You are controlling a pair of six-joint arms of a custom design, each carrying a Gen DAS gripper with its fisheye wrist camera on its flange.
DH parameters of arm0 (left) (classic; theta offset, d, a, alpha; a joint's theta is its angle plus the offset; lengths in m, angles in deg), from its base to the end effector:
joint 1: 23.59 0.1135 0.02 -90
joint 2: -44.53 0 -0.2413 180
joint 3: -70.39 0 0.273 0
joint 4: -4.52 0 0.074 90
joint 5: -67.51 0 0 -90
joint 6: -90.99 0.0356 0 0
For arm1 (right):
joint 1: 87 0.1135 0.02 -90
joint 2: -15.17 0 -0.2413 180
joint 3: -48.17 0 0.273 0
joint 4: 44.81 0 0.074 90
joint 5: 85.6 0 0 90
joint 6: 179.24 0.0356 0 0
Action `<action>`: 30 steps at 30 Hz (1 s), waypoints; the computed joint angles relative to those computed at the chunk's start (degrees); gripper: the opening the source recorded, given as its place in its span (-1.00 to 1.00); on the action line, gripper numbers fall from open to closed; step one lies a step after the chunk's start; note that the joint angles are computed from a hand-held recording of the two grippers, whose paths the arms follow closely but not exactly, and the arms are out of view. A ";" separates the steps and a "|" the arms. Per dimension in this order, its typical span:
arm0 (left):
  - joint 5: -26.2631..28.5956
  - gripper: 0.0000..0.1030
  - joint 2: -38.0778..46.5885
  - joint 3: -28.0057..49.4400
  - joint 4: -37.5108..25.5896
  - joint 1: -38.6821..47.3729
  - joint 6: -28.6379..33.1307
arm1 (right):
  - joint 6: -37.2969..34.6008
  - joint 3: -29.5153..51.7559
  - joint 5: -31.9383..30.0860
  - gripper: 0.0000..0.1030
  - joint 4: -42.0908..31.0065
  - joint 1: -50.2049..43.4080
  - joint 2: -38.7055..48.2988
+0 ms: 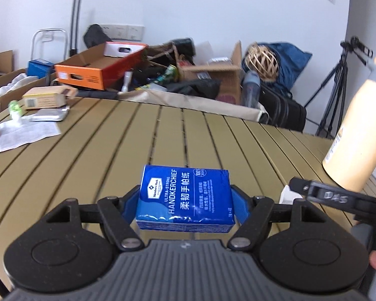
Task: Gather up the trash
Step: 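Close the right tool on the white foam wedge, then carry the tissue pack and foam wedge down to the bin with both tools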
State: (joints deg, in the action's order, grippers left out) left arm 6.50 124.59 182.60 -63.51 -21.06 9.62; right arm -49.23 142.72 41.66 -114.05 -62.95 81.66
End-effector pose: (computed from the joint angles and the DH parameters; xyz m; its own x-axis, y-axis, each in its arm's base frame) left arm 0.2951 -0.0042 0.4348 -0.5258 0.1081 -0.8437 0.4376 0.8850 -0.1593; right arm 0.2295 0.0788 0.3958 -0.4015 0.3811 -0.8328 0.4569 0.8714 0.1786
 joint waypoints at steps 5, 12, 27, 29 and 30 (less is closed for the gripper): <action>4.74 0.43 -1.86 -2.77 1.91 6.25 2.94 | 0.47 1.73 -1.51 0.49 -0.32 -0.32 4.02; 10.00 0.43 -0.05 -1.38 0.64 10.93 6.37 | 1.09 1.78 -3.16 0.38 1.35 -1.18 6.05; 11.32 0.43 -0.78 -2.03 -0.04 12.89 7.53 | 3.23 -0.95 -4.58 -0.48 3.16 -2.30 2.87; 11.75 0.43 -1.28 -2.16 -0.50 13.39 7.81 | 3.56 -1.47 -4.42 -0.50 3.45 -1.85 1.79; 11.99 0.43 -1.76 -2.37 -0.83 13.62 7.89 | 3.70 -1.67 -4.27 -0.50 3.46 -1.57 1.18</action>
